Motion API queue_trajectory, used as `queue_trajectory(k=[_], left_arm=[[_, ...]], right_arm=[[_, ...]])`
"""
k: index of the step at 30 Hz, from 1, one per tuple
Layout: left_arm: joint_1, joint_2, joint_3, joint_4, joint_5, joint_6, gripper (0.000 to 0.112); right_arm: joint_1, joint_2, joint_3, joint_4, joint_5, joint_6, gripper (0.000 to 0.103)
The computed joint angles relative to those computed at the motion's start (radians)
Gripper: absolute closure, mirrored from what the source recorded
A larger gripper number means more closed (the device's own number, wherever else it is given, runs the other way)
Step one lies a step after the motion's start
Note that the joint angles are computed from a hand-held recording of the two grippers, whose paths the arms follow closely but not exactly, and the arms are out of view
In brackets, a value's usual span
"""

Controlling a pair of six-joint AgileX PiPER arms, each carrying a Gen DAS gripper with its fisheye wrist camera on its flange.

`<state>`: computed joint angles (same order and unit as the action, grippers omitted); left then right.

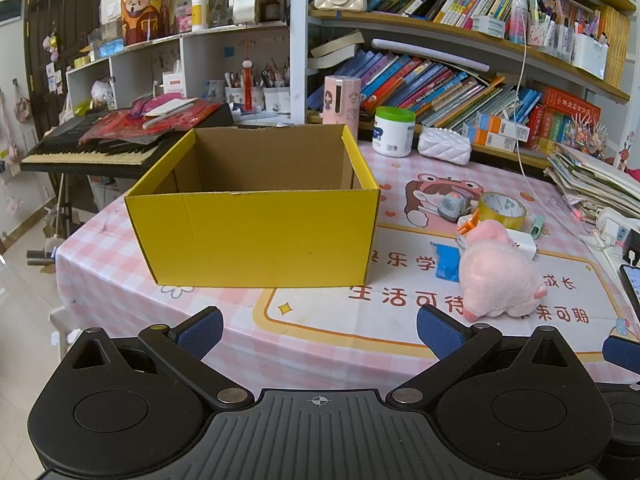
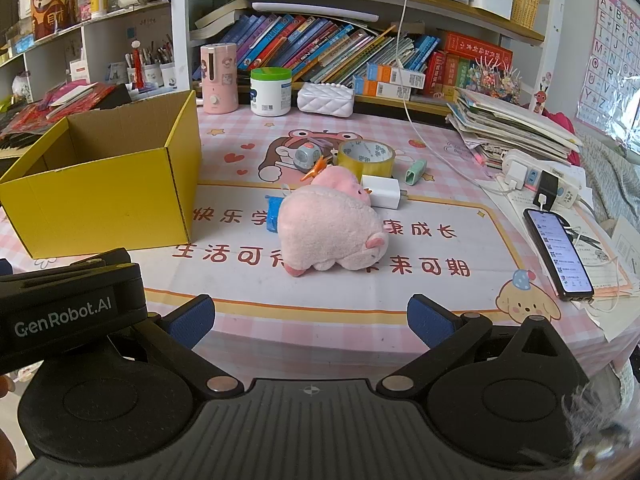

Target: Organize objects

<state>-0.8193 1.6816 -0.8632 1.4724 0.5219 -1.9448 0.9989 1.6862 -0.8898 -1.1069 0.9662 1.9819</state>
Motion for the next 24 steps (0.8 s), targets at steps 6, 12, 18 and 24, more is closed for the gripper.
queue_trajectory(k=[6, 12, 18, 24], left_arm=[[0.000, 0.000, 0.000, 0.002, 0.001, -0.002, 0.009], [0.001, 0.000, 0.001, 0.003, -0.001, -0.003, 0.009], [0.000, 0.000, -0.001, -0.001, 0.000, 0.001, 0.009], [0.000, 0.001, -0.001, -0.001, 0.000, 0.000, 0.009]], right_arm=[[0.000, 0.000, -0.001, 0.002, 0.001, -0.002, 0.000], [0.002, 0.000, 0.000, -0.001, 0.004, 0.002, 0.000], [0.006, 0.003, 0.000, -0.004, 0.008, 0.008, 0.000], [0.006, 0.002, -0.001, -0.002, 0.008, 0.006, 0.000]])
